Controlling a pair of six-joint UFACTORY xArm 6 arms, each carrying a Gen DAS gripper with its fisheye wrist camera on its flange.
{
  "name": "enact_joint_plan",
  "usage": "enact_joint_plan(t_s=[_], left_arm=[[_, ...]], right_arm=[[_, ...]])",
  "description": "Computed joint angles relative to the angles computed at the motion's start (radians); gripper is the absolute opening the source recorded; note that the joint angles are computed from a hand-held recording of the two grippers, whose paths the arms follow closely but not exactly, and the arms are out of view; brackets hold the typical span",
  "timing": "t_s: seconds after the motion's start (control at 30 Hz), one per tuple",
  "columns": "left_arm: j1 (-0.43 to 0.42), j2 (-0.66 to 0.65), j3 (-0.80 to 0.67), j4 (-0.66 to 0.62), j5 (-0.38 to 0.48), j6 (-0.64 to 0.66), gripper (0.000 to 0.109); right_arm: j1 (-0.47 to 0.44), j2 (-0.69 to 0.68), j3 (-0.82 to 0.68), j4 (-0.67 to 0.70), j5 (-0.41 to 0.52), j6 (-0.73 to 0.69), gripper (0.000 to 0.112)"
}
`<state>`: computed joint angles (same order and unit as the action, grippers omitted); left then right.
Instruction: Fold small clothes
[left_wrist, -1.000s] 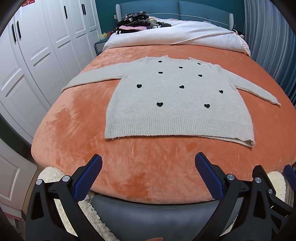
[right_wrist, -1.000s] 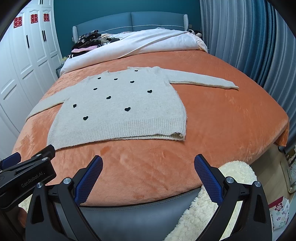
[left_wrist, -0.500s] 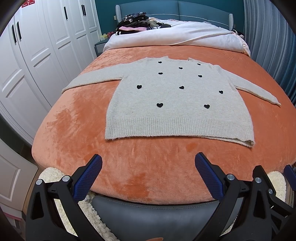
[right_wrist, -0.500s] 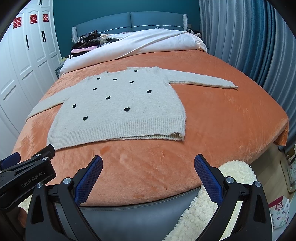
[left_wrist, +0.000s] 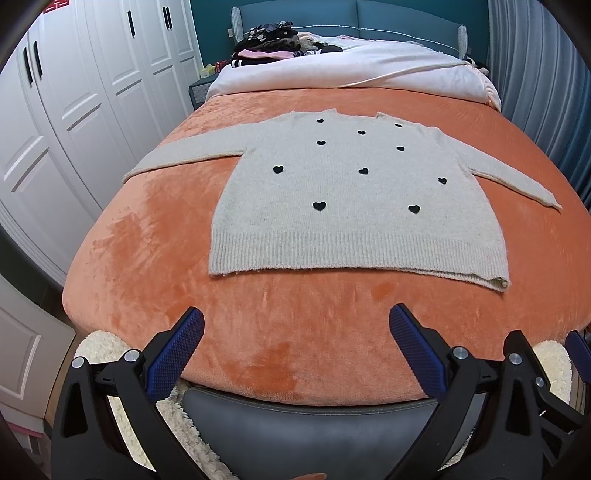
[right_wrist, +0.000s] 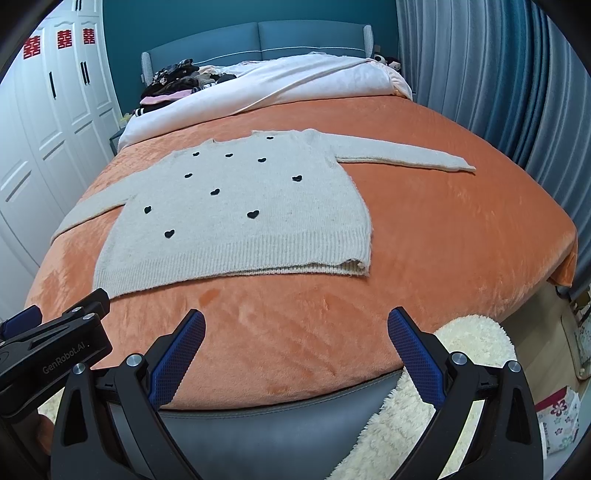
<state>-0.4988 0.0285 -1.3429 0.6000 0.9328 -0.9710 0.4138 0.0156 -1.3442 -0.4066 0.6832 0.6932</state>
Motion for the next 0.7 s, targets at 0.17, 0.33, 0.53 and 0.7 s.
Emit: enact_joint_plan(t_s=[0.17,0.33,0.53,0.7], left_arm=[[0.001,0.006,-0.003,-0.005,0.003,0.003,0.098],[0.003,0.011,-0.005,-0.01,0.005,0.005,0.098],[0.009,0.03,-0.008,-0.033,0.002,0.018,0.098],[0.059,0.055,-0.003,-0.138,-0.057,0.084,0.098]], right_arm=[[0.004,-0.002,0.006,0.004,0.005,0.005,0.098],[0.004,0.008,-0.002,0.014,0.012,0.004,0.098],[-0.005,0.021,0.002,0.04,0.007,-0.018,0.098],[-0.063,0.083,-0.02,0.246,-0.047,-0.208,0.098]])
